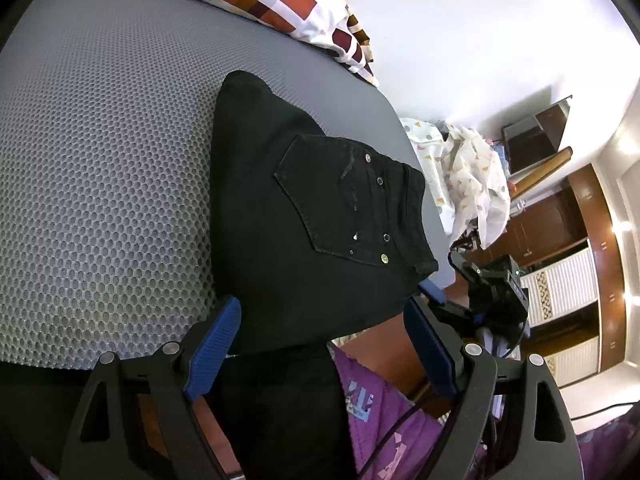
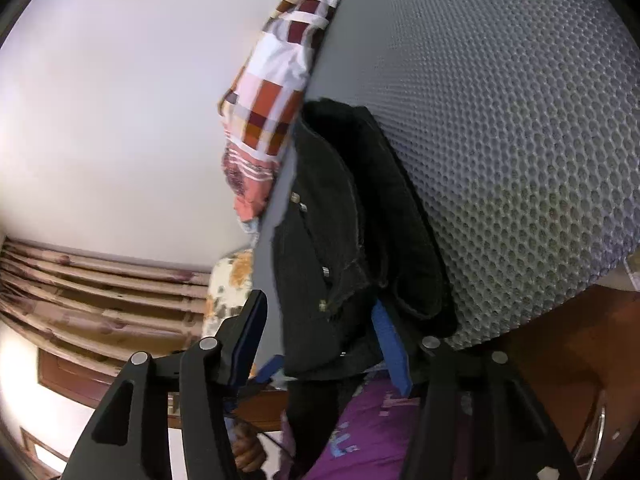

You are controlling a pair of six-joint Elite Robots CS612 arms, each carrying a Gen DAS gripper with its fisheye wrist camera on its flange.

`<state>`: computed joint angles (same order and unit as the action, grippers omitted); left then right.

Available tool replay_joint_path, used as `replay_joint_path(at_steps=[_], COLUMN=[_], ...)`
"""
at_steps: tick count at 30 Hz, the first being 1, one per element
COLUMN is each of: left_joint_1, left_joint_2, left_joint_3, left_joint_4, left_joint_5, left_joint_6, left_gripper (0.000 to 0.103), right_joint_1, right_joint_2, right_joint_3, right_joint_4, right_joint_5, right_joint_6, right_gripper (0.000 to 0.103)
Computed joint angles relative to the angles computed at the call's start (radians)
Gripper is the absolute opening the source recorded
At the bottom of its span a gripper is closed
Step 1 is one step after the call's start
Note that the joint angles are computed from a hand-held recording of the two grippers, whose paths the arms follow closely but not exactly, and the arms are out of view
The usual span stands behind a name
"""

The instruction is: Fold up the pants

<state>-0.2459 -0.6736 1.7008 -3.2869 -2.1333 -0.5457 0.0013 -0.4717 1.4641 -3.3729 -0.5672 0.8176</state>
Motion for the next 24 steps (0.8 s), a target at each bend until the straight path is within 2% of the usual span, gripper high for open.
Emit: replay_joint_path(at_steps=[3,4,5,6,8,10,14,15,17,18,19,21,24], left_joint_1=[-0.001,-0.002,-0.001,-0.001,0.001,0.003,0.01,0.011,0.011,0.01,0.009,0.007,0.003], left_joint_2=[-0.001,-0.001,0.0,0.001,-0.001,-0.001,0.004,0.007,0.009,0.009,0.009,0.011,0.011], left_joint_3=[0.0,0.001,0.002,0.003,0.008,0.011,0.013,0.009,0.007,0.006,0.005,0.004,0.0], left_joint_4=[0.007,0.005,0.004,0.002,-0.01,-0.027,-0.054,-0.051,-0.04,-0.026,-0.005,0.009,0.023], left_joint_5=[0.004,0.006,0.008,0.009,0.017,0.026,0.02,0.019,0.018,0.016,0.015,0.011,0.017], left_joint_6=[-0.014,-0.018,-0.024,-0.027,-0.036,-0.045,-0.076,-0.076,-0.068,-0.06,-0.054,-0.05,-0.038], left_gripper=[0.084,0.084,0.084,0.084,0.084,0.084,0.084,0.084,0.084,0.084,0.084,0.084,0.084], right_joint_1=[0.01,0.016,0.021,0.027,0.033,0.03,0.014,0.011,0.006,0.004,-0.003,-0.01,-0.009], right_joint_2=[-0.021,-0.034,-0.04,-0.045,-0.047,-0.053,-0.063,-0.068,-0.073,-0.064,-0.037,-0.003,-0.018], right_joint_3=[-0.001,-0.003,-0.005,-0.018,-0.027,-0.025,0.0,0.014,0.047,0.052,0.043,0.029,0.037], right_joint_4=[0.081,0.122,0.143,0.19,0.197,0.15,0.044,0.044,0.111,0.121,0.123,0.068,0.108], right_joint_5=[-0.028,-0.059,-0.082,-0.101,-0.103,-0.066,-0.009,-0.008,-0.028,-0.035,-0.016,0.017,0.006], right_joint_6=[-0.078,-0.134,-0.164,-0.204,-0.222,-0.223,-0.113,-0.107,-0.131,-0.106,-0.039,0.054,-0.012], right_gripper=[0.054,0.048,0.017,0.014,0.014,0.014,0.014,0.014,0.014,0.014,0.014,0.012,0.012])
